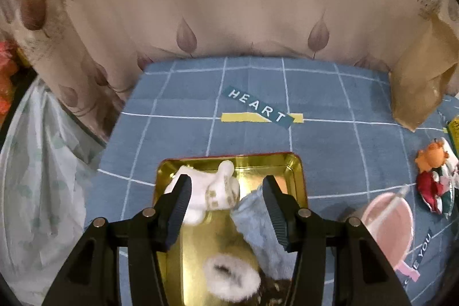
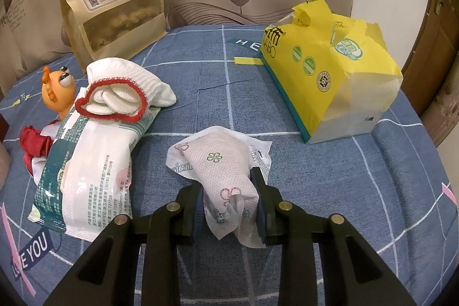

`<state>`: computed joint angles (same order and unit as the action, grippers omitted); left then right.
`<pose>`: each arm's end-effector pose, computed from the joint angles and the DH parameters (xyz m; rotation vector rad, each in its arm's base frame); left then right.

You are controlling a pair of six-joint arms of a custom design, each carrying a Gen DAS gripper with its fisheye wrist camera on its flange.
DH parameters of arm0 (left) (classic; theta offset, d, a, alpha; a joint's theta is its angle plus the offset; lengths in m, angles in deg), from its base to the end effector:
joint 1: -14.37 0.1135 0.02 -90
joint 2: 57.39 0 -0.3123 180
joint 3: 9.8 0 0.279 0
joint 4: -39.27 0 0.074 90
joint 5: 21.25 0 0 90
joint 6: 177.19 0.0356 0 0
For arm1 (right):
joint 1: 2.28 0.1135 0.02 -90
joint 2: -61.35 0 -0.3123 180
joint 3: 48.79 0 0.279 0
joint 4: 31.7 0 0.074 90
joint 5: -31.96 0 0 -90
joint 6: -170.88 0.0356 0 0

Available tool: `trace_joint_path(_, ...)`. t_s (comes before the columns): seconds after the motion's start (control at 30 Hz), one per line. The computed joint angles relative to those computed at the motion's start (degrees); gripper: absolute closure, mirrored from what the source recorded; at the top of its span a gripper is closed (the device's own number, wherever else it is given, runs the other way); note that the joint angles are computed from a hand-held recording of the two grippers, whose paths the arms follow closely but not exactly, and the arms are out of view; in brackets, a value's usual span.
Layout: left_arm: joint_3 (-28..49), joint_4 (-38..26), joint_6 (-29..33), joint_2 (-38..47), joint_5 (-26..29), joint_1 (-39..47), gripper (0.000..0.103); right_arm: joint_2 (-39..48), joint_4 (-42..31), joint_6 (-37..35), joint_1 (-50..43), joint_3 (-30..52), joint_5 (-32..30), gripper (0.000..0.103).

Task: Organize soft objects
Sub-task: 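Withdraw the open left gripper from the tray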

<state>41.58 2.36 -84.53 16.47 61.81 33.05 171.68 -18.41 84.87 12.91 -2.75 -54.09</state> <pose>0.2323 0.0831 0.2127 -0.4087 2.5922 0.2893 0.3080 0.0811 0.0699 -0.2101 2.4500 0.0615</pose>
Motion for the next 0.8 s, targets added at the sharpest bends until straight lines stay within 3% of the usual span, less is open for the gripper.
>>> trace_joint_path(0.17, -5.0, -3.9, -2.6, -12.9, -4.5, -1.8, 0.050, 0.1, 0.1, -0.1, 0.1, 0.0, 0.1, 0.076)
trace_joint_path(0.37, -12.7, -6.1, -3.1, -25.2, -3.4, 2.2, 0.050, 0.0, 1.0, -0.6, 0.0, -0.5, 0.4, 0.078)
trace_joint_path(0.63, -19.5, -5.3, 0.5, -32.1, -2.0, 9.6, 0.050, -1.2, -1.0, -0.7, 1.3, -0.1, 2.5, 0.082)
trace_joint_path(0.8, -20.5, -4.8, 3.8, -34.0, 2.6, 17.5, 0.050, -8.1, -5.4, 0.7, 3.9, -0.3, 4.7, 0.082)
